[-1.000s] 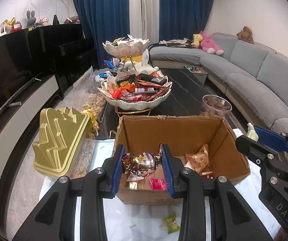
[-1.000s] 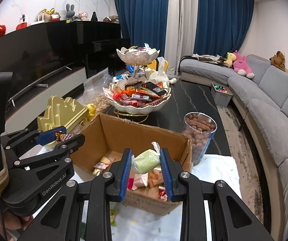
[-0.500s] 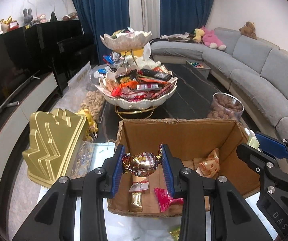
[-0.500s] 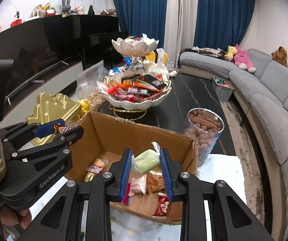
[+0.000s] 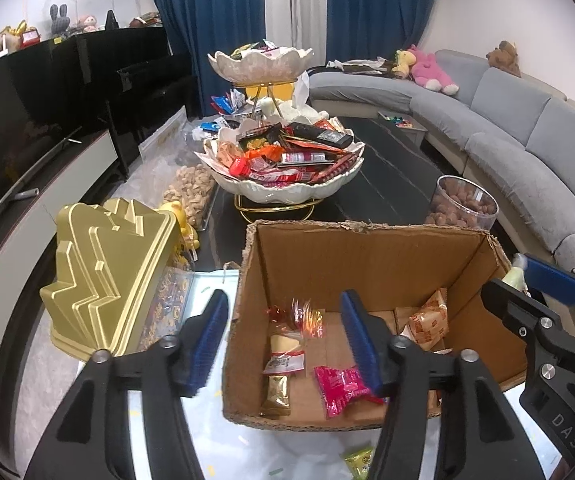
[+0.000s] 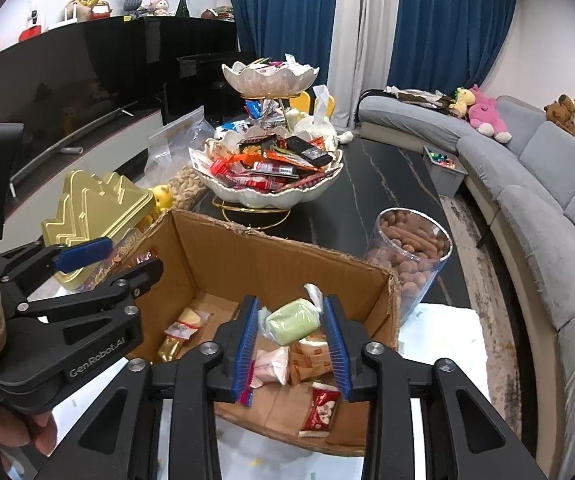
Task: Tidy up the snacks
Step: 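Open both tools to drop the two candies into the box, then withdraw both tools from the box toward the green pack and yellow-green packet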
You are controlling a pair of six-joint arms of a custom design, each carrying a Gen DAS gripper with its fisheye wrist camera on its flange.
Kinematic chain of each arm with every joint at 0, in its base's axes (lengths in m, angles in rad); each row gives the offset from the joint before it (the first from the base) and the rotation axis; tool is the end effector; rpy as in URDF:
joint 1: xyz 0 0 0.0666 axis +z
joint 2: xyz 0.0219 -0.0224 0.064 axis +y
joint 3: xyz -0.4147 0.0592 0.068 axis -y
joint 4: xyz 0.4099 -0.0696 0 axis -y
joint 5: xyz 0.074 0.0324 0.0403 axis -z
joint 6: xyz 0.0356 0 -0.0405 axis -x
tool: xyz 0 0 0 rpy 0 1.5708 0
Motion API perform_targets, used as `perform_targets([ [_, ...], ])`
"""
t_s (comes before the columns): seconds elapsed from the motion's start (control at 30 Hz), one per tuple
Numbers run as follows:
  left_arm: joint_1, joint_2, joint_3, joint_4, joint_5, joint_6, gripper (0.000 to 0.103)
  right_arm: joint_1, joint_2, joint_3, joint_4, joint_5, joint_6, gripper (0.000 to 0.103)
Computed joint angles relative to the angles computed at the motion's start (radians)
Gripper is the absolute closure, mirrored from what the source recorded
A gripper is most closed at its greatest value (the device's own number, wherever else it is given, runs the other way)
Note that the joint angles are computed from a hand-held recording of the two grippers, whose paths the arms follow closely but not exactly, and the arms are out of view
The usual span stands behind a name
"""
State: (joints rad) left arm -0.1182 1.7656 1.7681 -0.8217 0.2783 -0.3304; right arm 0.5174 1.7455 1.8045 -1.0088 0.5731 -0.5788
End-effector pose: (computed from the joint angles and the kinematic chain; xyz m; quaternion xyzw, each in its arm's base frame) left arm 0.6468 -0.0871 0.4461 0.2545 0.8868 -0.0898 0.3751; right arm 0.5577 0.2947 0.4667 0.1144 0.9103 -0.0770 0.3904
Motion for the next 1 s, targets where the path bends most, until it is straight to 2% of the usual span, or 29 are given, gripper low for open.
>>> perform_targets([
  [0.07, 0.003, -0.006, -0.004, 0.004, -0.001, -0.003, 0.039, 0.002, 0.001, 0.007, -0.017, 0.013, -0.005, 0.054],
  [0.13, 0.004, -0.015, -0.012, 0.013, -0.008, -0.006, 0.034, 0.007, -0.002, 0.009, -0.025, 0.035, -0.006, 0.038],
  [0.2, 0.006, -0.030, -0.030, 0.032, -0.014, -0.008, 0.027, 0.013, -0.005, 0.010, -0.029, 0.055, -0.005, 0.033],
  [0.47, 0.013, -0.068, -0.054, 0.039, -0.010, -0.012, 0.022, 0.028, -0.031, 0.003, -0.047, 0.084, -0.029, 0.031],
  [1.0, 0.055, -0.158, -0.132, 0.046, 0.015, -0.023, 0.022, 0.094, -0.068, -0.001, -0.086, 0.148, -0.066, 0.031],
])
